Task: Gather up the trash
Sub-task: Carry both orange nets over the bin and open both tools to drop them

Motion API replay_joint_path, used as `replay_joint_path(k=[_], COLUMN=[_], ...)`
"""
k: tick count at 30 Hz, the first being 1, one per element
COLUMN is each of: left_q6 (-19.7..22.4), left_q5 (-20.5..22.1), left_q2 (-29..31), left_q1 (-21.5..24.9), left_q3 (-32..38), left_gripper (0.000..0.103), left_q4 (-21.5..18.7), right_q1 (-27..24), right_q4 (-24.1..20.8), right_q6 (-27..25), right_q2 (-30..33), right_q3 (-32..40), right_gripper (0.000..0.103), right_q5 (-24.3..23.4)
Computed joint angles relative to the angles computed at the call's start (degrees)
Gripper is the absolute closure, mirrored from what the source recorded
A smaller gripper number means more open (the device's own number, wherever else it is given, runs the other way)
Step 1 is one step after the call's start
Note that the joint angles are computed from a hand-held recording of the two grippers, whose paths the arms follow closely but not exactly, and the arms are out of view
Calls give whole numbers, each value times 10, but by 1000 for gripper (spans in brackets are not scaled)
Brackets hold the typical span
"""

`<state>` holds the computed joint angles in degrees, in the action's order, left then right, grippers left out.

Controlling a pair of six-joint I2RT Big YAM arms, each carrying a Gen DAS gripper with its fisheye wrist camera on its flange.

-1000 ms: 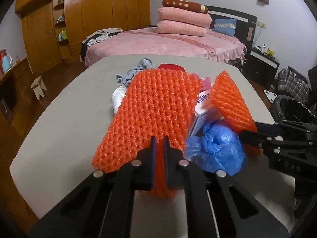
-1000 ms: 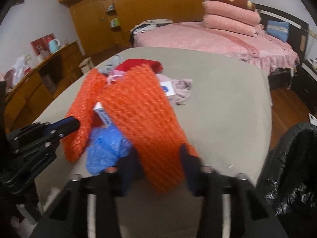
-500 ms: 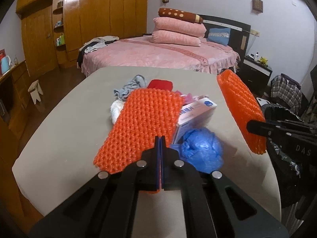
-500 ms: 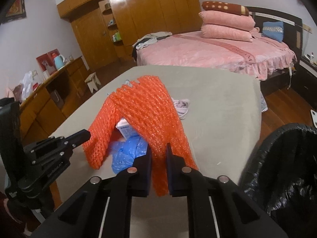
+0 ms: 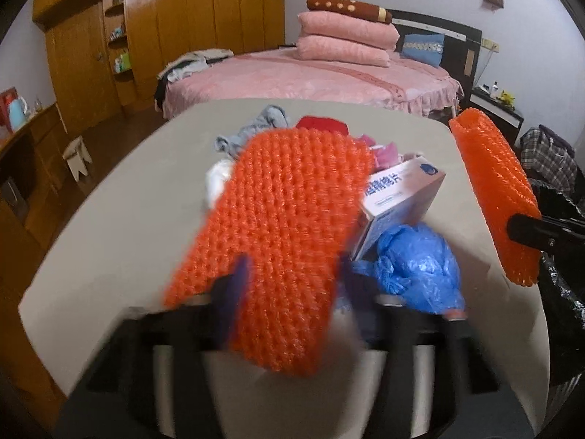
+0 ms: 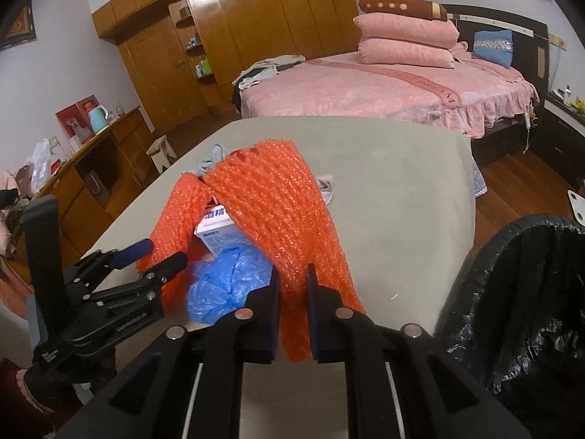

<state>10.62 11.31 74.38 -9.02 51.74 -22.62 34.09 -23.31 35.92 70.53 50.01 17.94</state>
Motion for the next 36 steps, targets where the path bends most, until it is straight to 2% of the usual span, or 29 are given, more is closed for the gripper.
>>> replay_joint_path(k=[2,4,9,13,20,25,36], left_q6=[4,1,-15,-25,-32,-41,-58], left_q5=[14,23,57,73,92,95,84], left_q2=[1,-13,-55,-84,-140,-155,-138], left_q1=[4,10,28,30,-13,-66,-219], left_q3=[3,-4,-8,0,5,8,21], left_gripper=[90,92,94,94,94,94,94], left_q4=[-6,1,-4,-22,-53,-60,-54], right_q1=[4,7,12,21,39,51,63], right_q4=[-6,-8,-5,-9,-46,-102,-291], right_q6=[-3,-9,-12,-12,10,43,158], right_q2=[0,-2,-18,-41,-106,-167,-309], right_q3=[3,6,3,0,-17,-35,-82], right_gripper=[90,90,90,90,91,91,91], right_q5=[2,5,11,27,75,121,221])
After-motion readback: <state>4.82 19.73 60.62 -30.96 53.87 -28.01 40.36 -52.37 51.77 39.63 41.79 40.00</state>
